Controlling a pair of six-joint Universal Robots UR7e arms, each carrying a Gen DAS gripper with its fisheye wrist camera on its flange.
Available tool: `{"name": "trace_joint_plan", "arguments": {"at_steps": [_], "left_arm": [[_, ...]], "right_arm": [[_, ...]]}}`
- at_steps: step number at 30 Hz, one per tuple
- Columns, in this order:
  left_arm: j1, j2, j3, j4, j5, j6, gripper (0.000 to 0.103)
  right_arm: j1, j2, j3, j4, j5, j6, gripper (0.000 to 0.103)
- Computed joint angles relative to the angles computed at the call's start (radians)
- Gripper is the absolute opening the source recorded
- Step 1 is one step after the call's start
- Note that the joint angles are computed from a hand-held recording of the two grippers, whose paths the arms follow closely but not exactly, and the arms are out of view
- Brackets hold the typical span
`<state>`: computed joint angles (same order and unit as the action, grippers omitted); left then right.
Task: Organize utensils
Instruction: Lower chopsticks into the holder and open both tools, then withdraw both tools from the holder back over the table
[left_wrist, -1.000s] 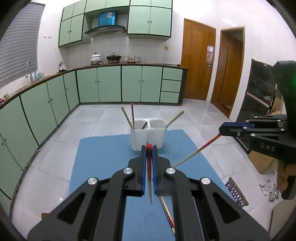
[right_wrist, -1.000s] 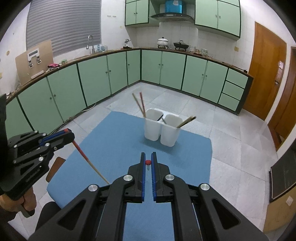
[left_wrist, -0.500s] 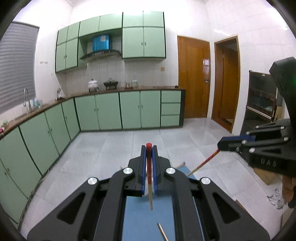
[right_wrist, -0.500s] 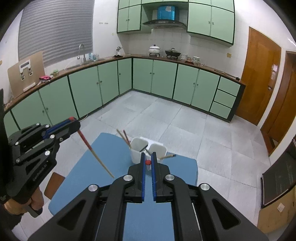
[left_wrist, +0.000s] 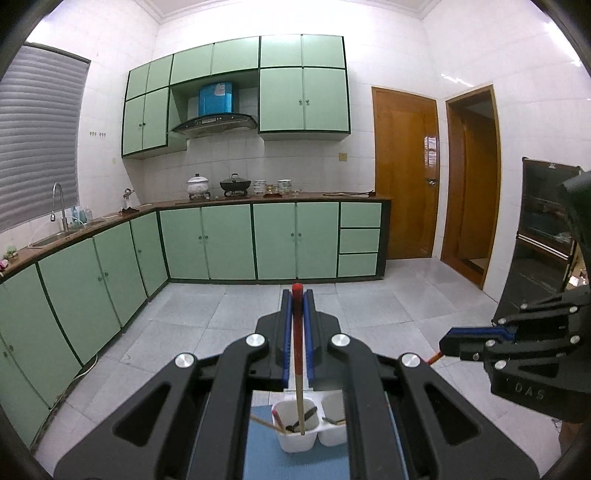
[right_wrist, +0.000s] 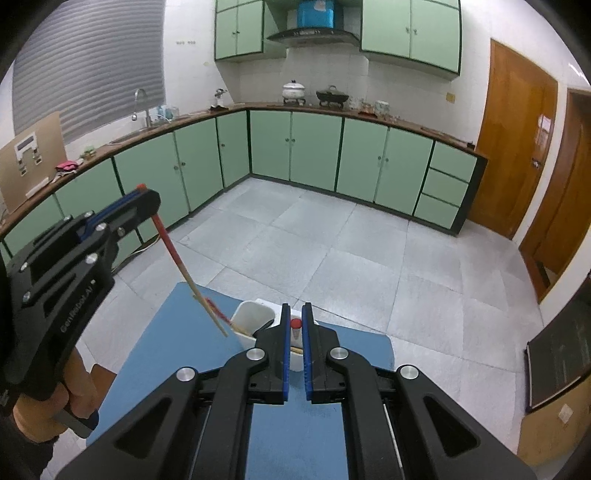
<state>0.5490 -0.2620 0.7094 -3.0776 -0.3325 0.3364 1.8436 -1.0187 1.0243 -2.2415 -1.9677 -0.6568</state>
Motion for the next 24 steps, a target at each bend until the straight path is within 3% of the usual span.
{"name": "trace_joint_plan", "arguments": {"at_steps": [3,14,24], "left_arm": [[0.03,0.043,-0.052,-0.009,-0.016,0.026,0.005],[0.106,0.036,0.009,0.029,-0.048,-0.048,0.005],[0.105,-0.024,0.116,0.037,-0.032,-0.109,0.014]], "right_arm": [[-0.027,0.047,-0.04,0.019,0.002,0.008,0.006],[-0.079,0.128,-0.066,0.021,-0.01,0.005,0.006],[-0.084,0.082,0.011,-0.03,0.013,-0.001,0.009]]}}
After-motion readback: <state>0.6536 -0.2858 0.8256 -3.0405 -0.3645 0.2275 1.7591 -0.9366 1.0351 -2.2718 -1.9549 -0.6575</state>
